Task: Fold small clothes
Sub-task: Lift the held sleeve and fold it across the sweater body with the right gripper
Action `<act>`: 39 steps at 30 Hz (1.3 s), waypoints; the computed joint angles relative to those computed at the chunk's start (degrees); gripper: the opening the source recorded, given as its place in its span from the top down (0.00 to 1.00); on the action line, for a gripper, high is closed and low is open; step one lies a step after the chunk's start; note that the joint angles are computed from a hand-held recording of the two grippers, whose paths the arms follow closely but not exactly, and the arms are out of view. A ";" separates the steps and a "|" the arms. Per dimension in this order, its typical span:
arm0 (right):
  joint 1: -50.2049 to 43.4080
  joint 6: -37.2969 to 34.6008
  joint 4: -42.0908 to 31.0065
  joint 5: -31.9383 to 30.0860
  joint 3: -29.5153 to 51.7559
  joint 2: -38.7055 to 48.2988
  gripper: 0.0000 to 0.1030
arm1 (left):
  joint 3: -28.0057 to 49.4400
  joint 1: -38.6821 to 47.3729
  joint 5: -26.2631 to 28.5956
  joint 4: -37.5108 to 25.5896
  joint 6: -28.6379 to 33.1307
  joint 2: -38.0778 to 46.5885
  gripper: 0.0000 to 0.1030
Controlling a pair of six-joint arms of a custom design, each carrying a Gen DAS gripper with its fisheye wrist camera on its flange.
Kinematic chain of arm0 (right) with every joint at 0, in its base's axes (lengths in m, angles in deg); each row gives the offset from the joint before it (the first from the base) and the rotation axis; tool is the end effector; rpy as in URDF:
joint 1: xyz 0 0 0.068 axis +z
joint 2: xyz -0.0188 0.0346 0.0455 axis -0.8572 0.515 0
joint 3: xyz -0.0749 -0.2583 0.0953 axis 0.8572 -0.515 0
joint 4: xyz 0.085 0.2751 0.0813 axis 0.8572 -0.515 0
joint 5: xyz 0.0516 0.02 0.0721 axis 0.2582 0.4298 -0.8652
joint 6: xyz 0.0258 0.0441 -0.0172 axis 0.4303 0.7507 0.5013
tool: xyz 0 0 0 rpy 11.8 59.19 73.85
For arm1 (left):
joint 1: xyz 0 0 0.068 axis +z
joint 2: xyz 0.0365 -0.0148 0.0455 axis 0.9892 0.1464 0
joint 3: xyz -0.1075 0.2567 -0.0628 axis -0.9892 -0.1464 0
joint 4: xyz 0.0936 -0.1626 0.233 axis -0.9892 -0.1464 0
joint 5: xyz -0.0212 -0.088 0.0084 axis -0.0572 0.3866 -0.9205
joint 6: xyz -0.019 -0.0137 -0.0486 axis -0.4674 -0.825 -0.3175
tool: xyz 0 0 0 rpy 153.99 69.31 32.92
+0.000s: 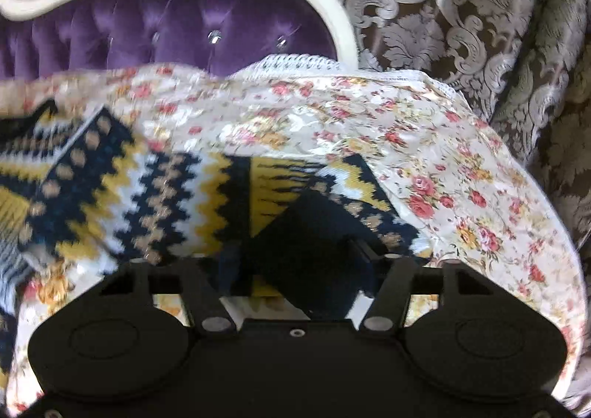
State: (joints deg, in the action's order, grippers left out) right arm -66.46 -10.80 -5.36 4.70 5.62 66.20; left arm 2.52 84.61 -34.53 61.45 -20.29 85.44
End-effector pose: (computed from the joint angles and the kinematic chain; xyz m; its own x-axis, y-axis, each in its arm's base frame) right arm 0.2963 -0.0411 0.1221 -0.5900 0.0200 -0.8072 0.1478 0.9855 -0.0836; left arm 0.2666 0.0135 0.1561 -0.7007 0.0157 -0.7133 -0.0017 0.9997 0.0236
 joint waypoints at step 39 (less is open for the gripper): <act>30.94 37.75 -21.82 -22.90 32.76 -0.31 0.87 | -2.76 -0.20 -0.76 7.54 -0.74 1.13 0.00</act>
State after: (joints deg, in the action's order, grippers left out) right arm -35.52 26.95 -27.18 -18.20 38.38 65.89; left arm -0.25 84.41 -35.29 68.99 -21.03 86.57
